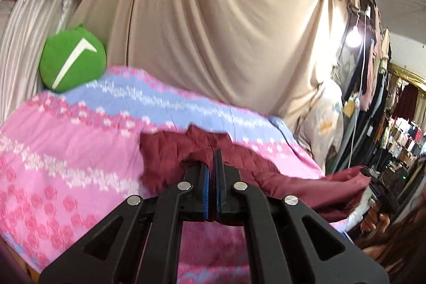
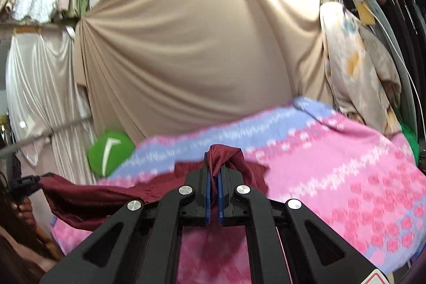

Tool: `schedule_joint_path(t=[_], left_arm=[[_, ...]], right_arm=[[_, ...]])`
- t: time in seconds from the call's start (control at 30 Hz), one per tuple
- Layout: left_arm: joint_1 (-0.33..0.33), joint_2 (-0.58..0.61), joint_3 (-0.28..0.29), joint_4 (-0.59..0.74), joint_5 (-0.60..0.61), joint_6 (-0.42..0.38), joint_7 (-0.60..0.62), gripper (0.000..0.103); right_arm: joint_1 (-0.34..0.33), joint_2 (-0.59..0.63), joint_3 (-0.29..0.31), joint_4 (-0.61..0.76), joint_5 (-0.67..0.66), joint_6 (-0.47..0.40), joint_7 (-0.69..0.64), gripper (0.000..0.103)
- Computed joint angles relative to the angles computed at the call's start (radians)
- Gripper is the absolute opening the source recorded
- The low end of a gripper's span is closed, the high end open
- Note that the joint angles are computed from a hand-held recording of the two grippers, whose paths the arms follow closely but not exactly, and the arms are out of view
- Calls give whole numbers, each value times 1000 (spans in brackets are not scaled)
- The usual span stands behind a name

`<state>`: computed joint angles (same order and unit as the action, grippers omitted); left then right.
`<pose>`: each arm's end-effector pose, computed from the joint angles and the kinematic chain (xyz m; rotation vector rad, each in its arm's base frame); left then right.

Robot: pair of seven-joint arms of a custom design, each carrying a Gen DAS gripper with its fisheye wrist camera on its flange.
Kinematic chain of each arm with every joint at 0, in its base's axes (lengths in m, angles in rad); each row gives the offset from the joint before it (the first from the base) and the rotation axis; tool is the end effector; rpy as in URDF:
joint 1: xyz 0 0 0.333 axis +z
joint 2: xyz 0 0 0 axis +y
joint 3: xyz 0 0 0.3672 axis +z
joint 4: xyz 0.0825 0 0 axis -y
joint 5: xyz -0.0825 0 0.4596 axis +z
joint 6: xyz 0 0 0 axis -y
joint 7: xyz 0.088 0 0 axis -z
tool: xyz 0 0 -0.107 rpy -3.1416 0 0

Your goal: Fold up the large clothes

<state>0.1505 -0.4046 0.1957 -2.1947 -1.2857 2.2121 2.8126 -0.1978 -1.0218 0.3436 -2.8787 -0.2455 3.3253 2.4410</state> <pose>0.5032 0.1643 0.6431 -1.4060 1.8247 -1.6422 0.3175 0.1000 0.5904 -1.0325 1.4756 -0.9072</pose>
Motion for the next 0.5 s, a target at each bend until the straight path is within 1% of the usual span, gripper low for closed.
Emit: schedule_joint_path(t=[0.03,0.07,0.13,0.2,0.23,0.3,0.33,0.37,0.4,0.43,0.47,0.5], left_arm=[[0,6,-2,11,-1,5,-6,2],[-5,29,-14,34,-2,25,-17,2],[-15,81,-50,80,8,94,-35,2],[-23,150,-86,136,45,151,-81,2],[-27,202,-106,179,77,176,-123,2],[-29,289,-145,247,152,225,-195,2],[-33,351,-173,297,223,268,-264,2],[-35,386,-192,321,273,295,-304,2],[-41,438,-213,359,353,337,-375,2],[-46,494,-228,403,441,357,-453,2],[-49,536,-238,434,505,369,-510,2],[-55,580,-245,468,579,381,-577,2]], right_arm=[[-23,31,8,22,2,30,0,3],[-41,44,24,35,9,40,1,3],[-87,130,43,98,15,68,-14,3],[-116,204,53,153,24,65,-34,3],[-137,278,56,202,26,64,-48,3],[-163,385,67,274,38,48,-69,3],[-165,444,63,314,40,37,-80,3],[-195,523,84,373,47,13,-89,3],[-221,576,105,417,48,-12,-98,3],[-272,624,150,460,48,-39,-96,3],[-340,668,210,503,38,-71,-83,3],[-373,707,239,535,21,-94,-72,3]])
